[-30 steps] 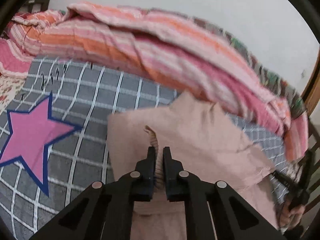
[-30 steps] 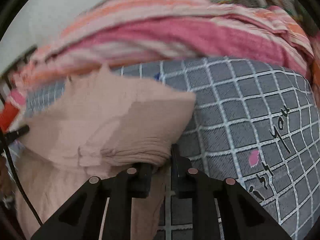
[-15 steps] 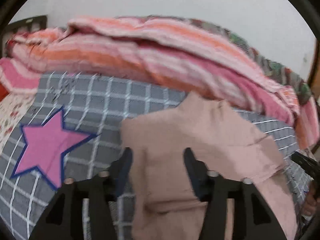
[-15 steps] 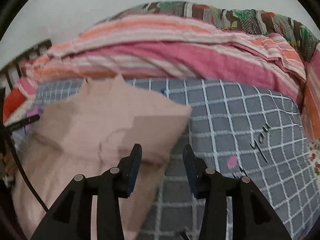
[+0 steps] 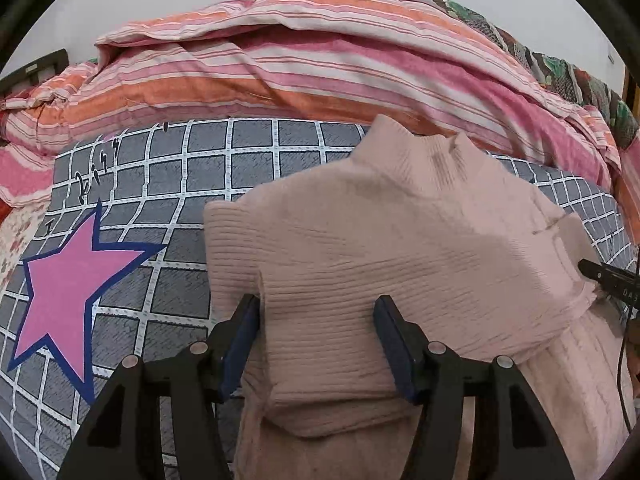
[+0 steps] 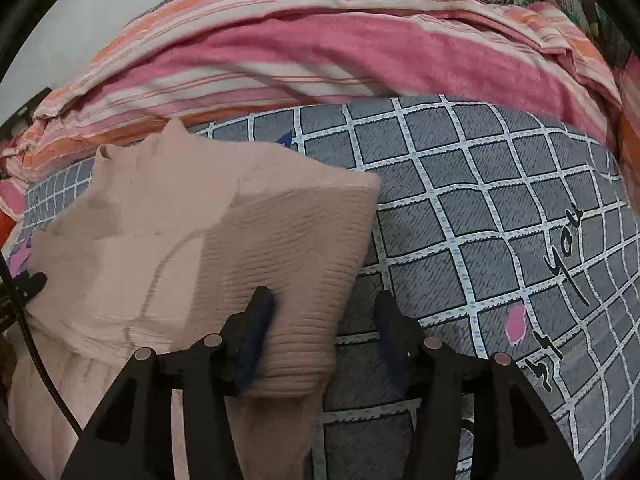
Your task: Fold small clothes
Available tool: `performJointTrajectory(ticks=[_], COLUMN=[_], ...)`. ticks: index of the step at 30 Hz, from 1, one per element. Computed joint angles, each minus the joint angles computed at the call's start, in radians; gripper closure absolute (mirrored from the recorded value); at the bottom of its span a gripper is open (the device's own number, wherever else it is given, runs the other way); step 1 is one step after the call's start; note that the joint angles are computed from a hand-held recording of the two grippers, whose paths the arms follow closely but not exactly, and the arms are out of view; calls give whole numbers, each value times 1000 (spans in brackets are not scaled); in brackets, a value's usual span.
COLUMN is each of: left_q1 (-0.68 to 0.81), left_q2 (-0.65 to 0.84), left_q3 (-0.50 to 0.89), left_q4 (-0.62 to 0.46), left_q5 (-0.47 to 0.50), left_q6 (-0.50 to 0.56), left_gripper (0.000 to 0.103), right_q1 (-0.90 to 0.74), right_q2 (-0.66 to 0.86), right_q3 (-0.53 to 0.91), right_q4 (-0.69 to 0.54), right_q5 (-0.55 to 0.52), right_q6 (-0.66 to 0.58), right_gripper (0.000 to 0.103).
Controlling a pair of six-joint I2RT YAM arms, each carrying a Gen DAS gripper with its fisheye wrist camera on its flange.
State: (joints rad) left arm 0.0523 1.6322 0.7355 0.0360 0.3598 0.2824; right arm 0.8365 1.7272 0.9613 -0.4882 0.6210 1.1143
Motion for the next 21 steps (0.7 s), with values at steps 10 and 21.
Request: performJointTrajectory(ticks=[10,21], left_q1=[-8,-5], left_q2=[13,25], left_q3=[14,27], left_q4=[-12,-19], left_q5=[-14,-12], left_q6=[-6,3], left_gripper=[44,44], right_q1=[-16,-27], right_q2=[-8,-12], right_q3=[-14,-13], right_q4=[22,29], right_q5=[-9,-25], right_q6=[-23,-54], right_gripper=[52,50])
